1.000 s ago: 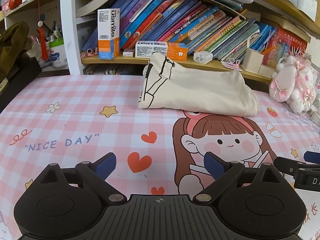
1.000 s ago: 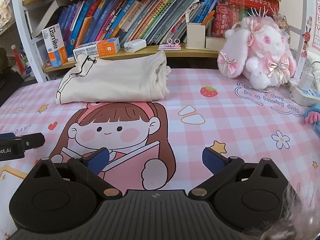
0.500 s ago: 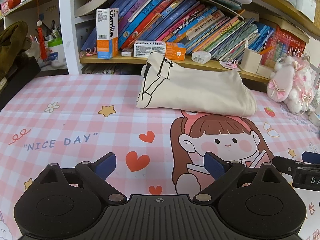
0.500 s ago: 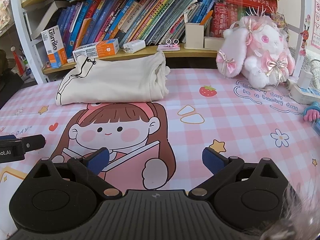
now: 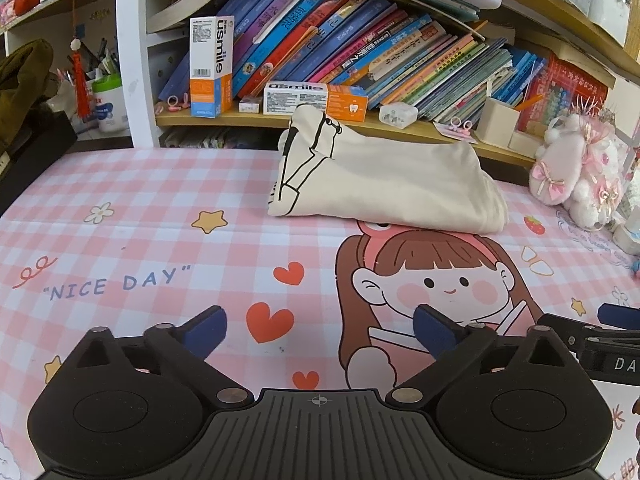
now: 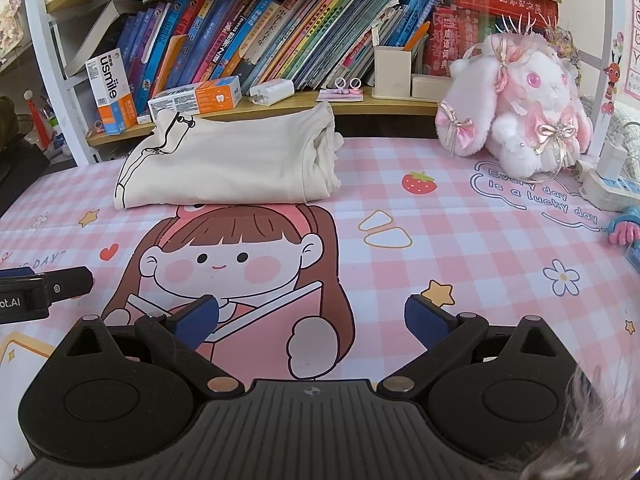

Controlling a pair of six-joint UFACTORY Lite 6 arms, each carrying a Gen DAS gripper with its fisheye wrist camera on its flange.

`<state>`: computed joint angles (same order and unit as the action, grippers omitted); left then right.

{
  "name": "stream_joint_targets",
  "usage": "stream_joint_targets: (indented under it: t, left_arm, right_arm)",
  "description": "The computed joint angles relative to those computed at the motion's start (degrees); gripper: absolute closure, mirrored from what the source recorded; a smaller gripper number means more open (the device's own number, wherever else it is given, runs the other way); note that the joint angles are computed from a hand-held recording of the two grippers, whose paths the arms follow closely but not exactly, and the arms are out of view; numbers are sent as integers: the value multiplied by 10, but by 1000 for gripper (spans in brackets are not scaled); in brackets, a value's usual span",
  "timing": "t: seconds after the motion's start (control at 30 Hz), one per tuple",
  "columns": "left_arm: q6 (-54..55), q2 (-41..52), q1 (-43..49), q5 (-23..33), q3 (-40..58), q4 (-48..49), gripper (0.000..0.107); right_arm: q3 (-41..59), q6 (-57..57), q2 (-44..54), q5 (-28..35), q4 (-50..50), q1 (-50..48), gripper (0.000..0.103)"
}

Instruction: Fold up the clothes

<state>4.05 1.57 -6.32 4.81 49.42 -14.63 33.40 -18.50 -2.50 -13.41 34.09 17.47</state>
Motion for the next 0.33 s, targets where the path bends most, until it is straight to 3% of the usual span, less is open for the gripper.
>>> stream_joint_targets:
  t: [0.2, 0.33]
  left_arm:
    - [158, 4, 11, 11, 4, -158, 4]
    - [161, 4, 9, 7, 2, -154, 4]
  right_arm:
    - [0, -2, 0, 0, 3, 1, 3]
    - [-1, -1, 1, 0, 4, 0, 3]
